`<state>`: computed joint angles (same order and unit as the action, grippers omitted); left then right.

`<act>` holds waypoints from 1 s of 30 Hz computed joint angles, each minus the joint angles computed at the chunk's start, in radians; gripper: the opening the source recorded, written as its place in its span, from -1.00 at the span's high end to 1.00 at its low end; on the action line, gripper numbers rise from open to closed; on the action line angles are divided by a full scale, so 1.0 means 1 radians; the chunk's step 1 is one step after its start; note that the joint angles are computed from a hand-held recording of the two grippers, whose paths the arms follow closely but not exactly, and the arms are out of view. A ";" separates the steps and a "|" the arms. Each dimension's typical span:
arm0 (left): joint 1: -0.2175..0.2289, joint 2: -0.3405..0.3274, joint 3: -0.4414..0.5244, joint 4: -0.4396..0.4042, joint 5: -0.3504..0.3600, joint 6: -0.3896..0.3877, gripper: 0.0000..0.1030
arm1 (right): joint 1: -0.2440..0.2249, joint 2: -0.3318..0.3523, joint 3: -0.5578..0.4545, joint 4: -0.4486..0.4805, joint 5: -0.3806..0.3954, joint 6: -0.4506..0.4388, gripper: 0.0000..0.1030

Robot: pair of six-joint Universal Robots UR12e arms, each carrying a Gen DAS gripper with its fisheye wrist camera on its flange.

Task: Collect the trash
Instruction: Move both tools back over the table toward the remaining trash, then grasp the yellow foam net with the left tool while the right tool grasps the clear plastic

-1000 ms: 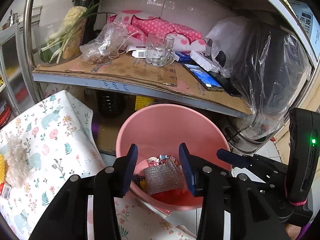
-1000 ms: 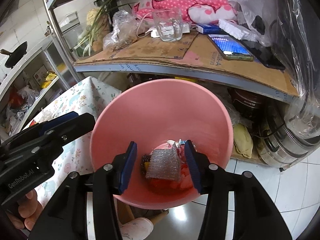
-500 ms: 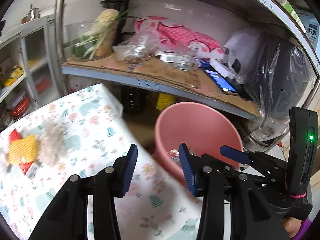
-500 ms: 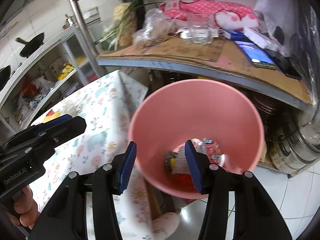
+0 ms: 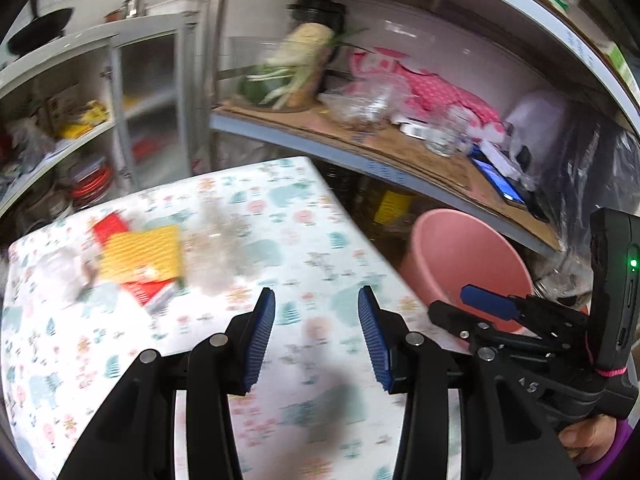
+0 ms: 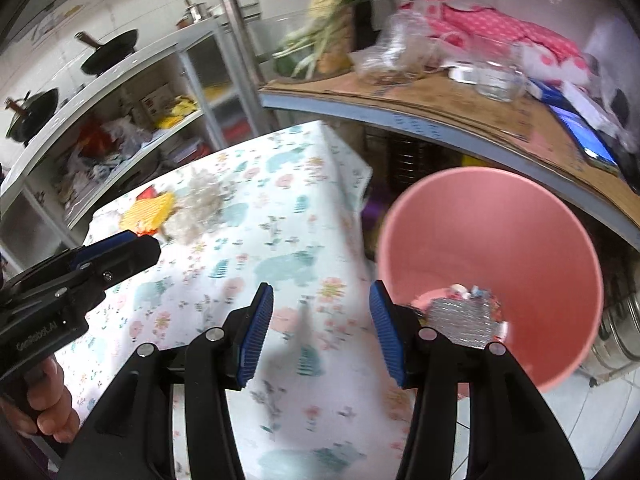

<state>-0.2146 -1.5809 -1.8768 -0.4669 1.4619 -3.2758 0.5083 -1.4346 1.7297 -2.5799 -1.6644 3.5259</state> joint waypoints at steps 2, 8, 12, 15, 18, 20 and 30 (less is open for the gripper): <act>0.022 0.013 -0.015 0.002 0.003 -0.014 0.18 | 0.007 0.015 -0.016 -0.002 0.012 -0.014 0.01; 0.088 0.040 -0.050 0.003 0.029 -0.051 0.18 | 0.025 0.068 -0.076 0.004 0.054 -0.059 0.01; 0.127 0.046 -0.064 0.006 0.037 -0.080 0.18 | 0.032 0.104 -0.120 0.017 0.080 -0.085 0.01; 0.150 0.041 -0.065 0.009 0.034 -0.093 0.18 | 0.035 0.129 -0.151 0.023 0.097 -0.099 0.01; 0.157 0.027 -0.056 0.009 0.034 -0.097 0.18 | 0.038 0.152 -0.181 0.021 0.104 -0.111 0.01; 0.159 0.012 -0.045 0.010 0.040 -0.101 0.18 | 0.038 0.167 -0.200 0.020 0.111 -0.117 0.01; 0.169 -0.050 -0.010 0.008 0.057 -0.117 0.18 | 0.039 0.226 -0.270 0.039 0.121 -0.139 0.01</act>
<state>-0.0453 -1.6310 -1.8867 -0.4585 1.5194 -3.3927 0.5470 -1.2087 1.4593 -2.5408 -1.5437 3.3870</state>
